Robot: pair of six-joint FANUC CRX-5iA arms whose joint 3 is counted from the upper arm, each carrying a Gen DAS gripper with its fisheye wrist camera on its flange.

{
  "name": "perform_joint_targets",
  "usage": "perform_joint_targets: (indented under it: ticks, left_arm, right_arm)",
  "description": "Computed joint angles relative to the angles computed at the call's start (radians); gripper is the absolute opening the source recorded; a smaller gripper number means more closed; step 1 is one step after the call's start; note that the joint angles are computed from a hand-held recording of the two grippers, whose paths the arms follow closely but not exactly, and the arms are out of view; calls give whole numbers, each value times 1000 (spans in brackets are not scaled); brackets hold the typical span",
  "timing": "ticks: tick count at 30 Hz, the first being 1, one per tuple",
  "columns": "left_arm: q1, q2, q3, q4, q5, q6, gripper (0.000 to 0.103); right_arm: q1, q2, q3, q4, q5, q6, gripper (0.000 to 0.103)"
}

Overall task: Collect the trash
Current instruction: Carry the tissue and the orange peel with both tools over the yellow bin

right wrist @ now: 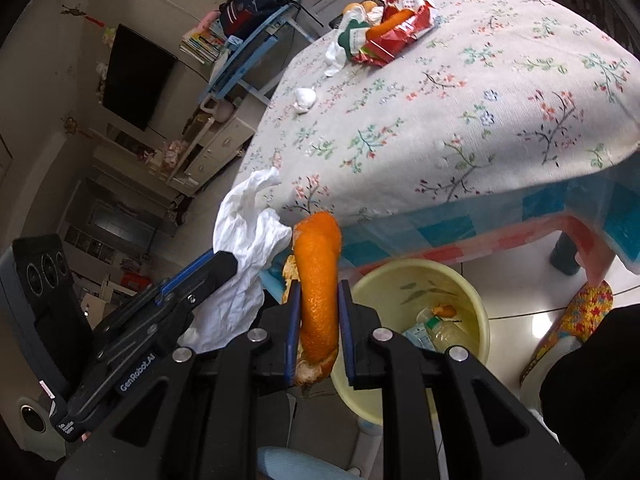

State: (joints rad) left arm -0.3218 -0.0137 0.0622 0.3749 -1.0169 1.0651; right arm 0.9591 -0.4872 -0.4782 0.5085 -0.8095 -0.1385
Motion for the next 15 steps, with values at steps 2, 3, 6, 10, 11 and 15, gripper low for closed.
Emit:
perform_joint_targets:
  ticks: [2,3,6,10,11,15]
  left_arm:
    - [2,4,3,-2,-17,7,13]
    - [2,6,5,-8,-30,13,13]
    - [-2,8,8,-25,-53,23,13]
    - [-13,15,13,-53,-78,36,13]
    - [-15,17,15,-60,-83,41,13]
    - [-16,27,26,-75,-101,59,13]
  right_arm:
    - [7,2,-1,-9,-5,-3,19]
    - [8,7,3,-24,-10,7,19]
    - [12,20,13,-42,-18,17,19]
    - [11,29,19,-67,-24,28,19]
    - [11,31,21,-72,-26,31,19]
    - [6,37,32,-93,-36,47,19]
